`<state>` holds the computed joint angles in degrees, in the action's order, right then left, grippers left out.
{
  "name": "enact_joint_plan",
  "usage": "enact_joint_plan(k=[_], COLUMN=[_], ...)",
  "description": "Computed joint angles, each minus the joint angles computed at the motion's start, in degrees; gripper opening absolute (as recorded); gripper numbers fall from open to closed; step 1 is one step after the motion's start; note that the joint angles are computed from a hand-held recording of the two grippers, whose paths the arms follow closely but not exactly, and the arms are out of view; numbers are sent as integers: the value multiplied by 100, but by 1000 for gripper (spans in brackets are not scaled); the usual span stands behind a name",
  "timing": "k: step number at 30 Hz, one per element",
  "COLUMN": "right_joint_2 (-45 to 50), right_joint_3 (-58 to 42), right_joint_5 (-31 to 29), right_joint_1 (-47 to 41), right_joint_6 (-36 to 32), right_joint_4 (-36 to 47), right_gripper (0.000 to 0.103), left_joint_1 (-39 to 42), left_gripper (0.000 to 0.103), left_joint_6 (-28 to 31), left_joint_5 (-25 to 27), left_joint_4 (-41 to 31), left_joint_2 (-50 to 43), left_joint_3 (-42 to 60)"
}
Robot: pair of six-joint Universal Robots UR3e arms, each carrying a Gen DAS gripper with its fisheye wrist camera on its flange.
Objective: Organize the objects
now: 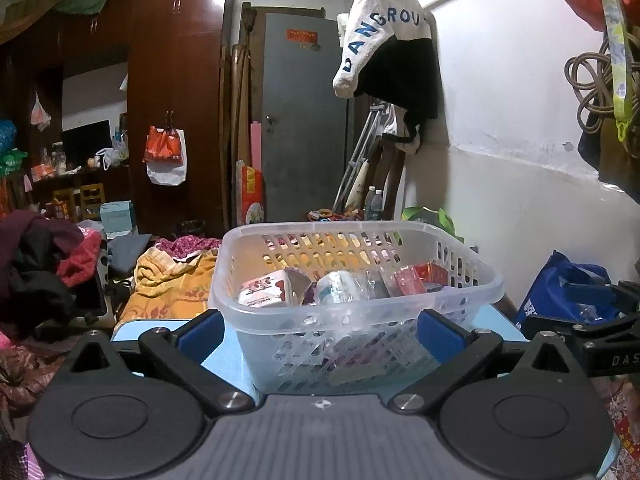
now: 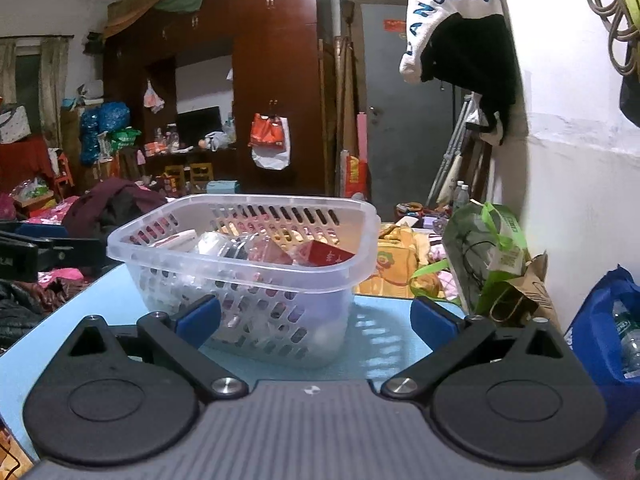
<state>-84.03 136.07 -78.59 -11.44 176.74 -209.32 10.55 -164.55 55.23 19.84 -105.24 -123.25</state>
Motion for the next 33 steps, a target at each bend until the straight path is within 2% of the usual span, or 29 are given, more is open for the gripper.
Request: enact_joint_plan(k=[13,33], right_joint_2=[41,-76], right_joint_3=[-27,102], right_joint_5=[-183,30], right_joint_1=[67,-82], right_joint_6=[-1,67], right_joint_4=[-10,-30], right_gripper=[103,103], left_joint_1=[-4,-155], left_gripper=[103,103], left_joint_6=[81,76], left_joint_5=[-15,145], left_joint_4=[125,223], left_joint_2=[-21,-27], left_joint_3=[-97,-129])
